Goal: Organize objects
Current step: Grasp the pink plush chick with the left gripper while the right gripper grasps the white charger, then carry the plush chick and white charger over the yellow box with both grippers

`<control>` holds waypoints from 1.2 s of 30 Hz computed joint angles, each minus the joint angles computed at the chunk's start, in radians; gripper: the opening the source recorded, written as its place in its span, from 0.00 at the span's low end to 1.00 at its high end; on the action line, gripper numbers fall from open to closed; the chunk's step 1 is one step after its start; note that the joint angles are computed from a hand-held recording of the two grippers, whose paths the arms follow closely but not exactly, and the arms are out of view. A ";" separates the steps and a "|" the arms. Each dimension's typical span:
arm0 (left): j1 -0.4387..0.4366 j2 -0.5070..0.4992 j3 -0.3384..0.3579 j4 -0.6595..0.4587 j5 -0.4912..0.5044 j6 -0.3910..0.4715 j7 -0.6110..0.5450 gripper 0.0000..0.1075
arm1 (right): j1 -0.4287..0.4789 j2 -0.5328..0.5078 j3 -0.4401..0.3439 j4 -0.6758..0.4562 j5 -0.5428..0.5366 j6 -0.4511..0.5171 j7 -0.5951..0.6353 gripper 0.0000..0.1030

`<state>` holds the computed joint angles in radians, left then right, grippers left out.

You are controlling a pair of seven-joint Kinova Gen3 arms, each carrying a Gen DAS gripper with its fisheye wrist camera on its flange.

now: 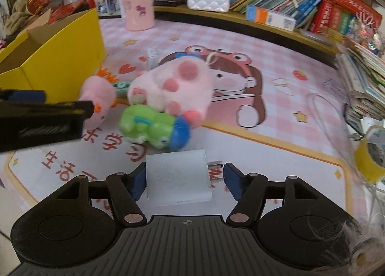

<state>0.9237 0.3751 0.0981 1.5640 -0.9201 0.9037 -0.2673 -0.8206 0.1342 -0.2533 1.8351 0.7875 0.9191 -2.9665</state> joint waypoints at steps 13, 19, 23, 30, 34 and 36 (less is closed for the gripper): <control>0.001 0.117 -0.052 -0.119 0.104 0.039 -0.055 0.47 | 0.019 -0.031 -0.019 0.030 0.009 0.018 -0.009 0.62; -0.010 0.063 -0.057 -0.053 0.120 -0.034 -0.025 0.38 | 0.012 -0.028 -0.024 0.026 0.017 0.029 -0.014 0.62; -0.047 -0.017 -0.029 0.042 0.161 -0.126 0.001 0.38 | -0.006 -0.020 -0.031 0.013 0.020 0.049 -0.027 0.62; -0.114 -0.137 0.028 0.179 0.218 -0.226 -0.054 0.38 | -0.069 0.009 -0.041 -0.027 0.036 0.104 -0.077 0.62; -0.147 -0.220 0.051 0.268 0.202 -0.261 -0.043 0.38 | -0.117 0.033 -0.045 -0.061 0.049 0.140 -0.120 0.62; -0.172 -0.260 0.070 0.307 0.192 -0.268 -0.040 0.38 | -0.139 0.047 -0.043 -0.083 0.051 0.156 -0.133 0.62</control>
